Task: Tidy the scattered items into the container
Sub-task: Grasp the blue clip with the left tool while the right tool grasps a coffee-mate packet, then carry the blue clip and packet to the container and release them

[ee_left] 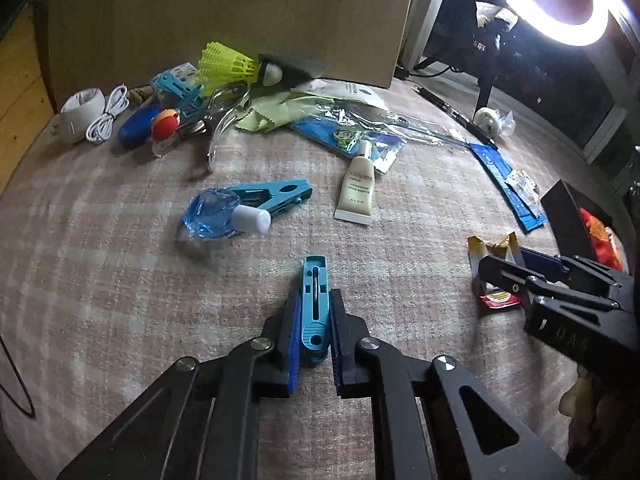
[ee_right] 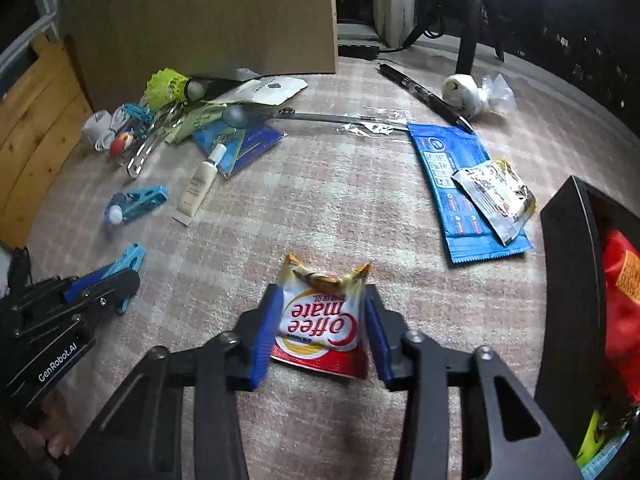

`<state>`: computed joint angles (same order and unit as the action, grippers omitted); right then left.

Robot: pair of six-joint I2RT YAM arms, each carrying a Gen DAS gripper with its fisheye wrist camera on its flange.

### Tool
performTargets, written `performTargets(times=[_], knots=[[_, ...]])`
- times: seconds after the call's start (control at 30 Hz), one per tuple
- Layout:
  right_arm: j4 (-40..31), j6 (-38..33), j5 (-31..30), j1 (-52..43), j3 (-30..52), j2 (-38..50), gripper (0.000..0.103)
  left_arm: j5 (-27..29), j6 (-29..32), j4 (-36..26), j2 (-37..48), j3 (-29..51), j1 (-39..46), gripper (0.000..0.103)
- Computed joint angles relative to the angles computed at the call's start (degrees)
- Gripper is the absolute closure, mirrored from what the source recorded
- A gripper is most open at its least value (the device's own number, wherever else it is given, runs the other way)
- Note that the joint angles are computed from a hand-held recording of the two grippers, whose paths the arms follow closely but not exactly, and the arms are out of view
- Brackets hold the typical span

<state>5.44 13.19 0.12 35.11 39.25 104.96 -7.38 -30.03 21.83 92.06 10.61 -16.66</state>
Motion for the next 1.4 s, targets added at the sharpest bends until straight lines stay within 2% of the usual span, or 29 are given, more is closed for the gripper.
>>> performTargets(times=[0.3,0.43,0.6,0.8,0.9,1.03,1.2,1.4], knots=[[0.9,1.2,-4.4,-2.2,-1.9,-1.8,0.096,2.8,1.4,2.7,-3.6,-4.3,4.1,0.092],[2.0,2.1,-7.0,-4.2,-4.6,-5.6,0.099,3.1,2.3,-1.6,-9.6,-4.9,5.7,0.092],[2.3,1.9,-6.9,-5.2,-7.1,-10.3,0.1,2.8,1.9,-7.9,-17.1,-4.3,4.5,0.092],[1.9,2.6,-8.9,-8.4,-9.9,-15.7,0.1,1.6,-0.3,-12.2,-20.4,-1.7,-1.1,0.092],[0.1,2.1,-10.5,-11.8,-12.0,-21.7,0.1,0.0,-1.8,-14.2,-20.7,0.7,-5.7,0.092],[-5.8,-0.2,-14.4,-20.6,-14.3,-32.6,0.1,-2.2,-3.0,-15.9,-18.5,5.5,-12.7,0.092],[-15.6,-7.2,-20.8,-38.2,-15.0,-43.8,0.1,-2.8,-2.9,-16.9,-13.3,13.7,-20.5,0.092],[-23.0,-17.9,-28.5,-62.4,-11.2,-44.5,0.1,-2.7,-2.3,-17.1,-6.2,22.9,-28.0,0.092]])
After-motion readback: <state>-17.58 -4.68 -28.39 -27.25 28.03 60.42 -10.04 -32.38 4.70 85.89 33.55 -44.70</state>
